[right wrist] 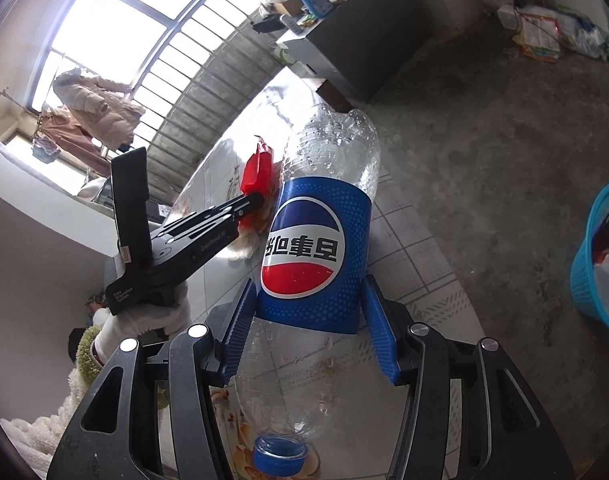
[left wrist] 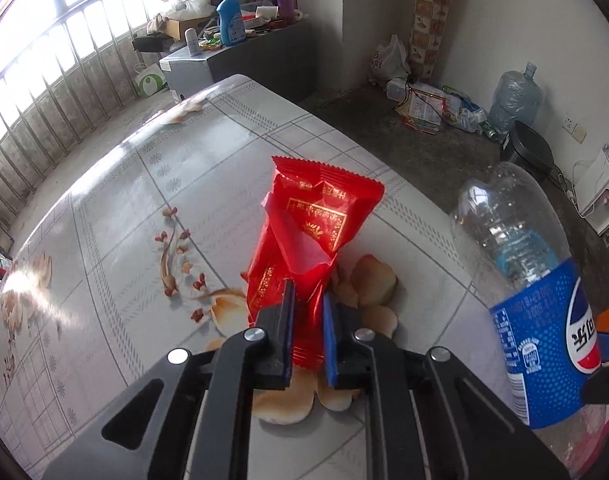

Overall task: Collect trash
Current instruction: 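Close the left tool on the red wrapper while the right tool holds the bottle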

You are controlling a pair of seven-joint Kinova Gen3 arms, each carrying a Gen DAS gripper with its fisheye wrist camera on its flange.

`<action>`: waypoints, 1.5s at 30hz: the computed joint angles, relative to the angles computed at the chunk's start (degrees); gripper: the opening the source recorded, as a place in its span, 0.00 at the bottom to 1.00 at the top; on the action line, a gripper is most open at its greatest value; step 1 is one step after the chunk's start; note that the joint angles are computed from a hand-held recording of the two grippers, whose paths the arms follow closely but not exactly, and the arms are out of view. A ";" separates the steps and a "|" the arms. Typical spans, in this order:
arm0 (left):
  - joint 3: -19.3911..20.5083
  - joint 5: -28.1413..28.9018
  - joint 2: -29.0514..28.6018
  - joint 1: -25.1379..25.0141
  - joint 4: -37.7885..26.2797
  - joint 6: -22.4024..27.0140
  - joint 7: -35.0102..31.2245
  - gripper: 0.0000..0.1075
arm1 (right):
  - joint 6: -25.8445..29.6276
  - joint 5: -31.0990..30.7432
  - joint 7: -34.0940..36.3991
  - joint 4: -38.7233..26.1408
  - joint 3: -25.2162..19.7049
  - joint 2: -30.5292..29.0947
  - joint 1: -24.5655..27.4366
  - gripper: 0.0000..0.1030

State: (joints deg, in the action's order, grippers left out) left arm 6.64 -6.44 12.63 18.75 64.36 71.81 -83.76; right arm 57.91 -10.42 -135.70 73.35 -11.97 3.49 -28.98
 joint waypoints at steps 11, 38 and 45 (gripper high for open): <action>3.15 13.31 -22.38 -4.38 21.70 0.95 6.09 0.11 | 8.59 0.80 4.82 -2.57 -2.27 -1.75 -2.89 0.51; 11.19 -3.33 -20.55 2.44 20.31 1.50 15.37 0.11 | 4.65 -5.30 3.18 2.67 -1.15 -4.92 0.01 0.53; 11.47 -4.71 -20.96 3.01 20.47 1.68 15.92 0.11 | 4.20 -3.22 1.01 2.61 -2.04 -4.93 -0.61 0.53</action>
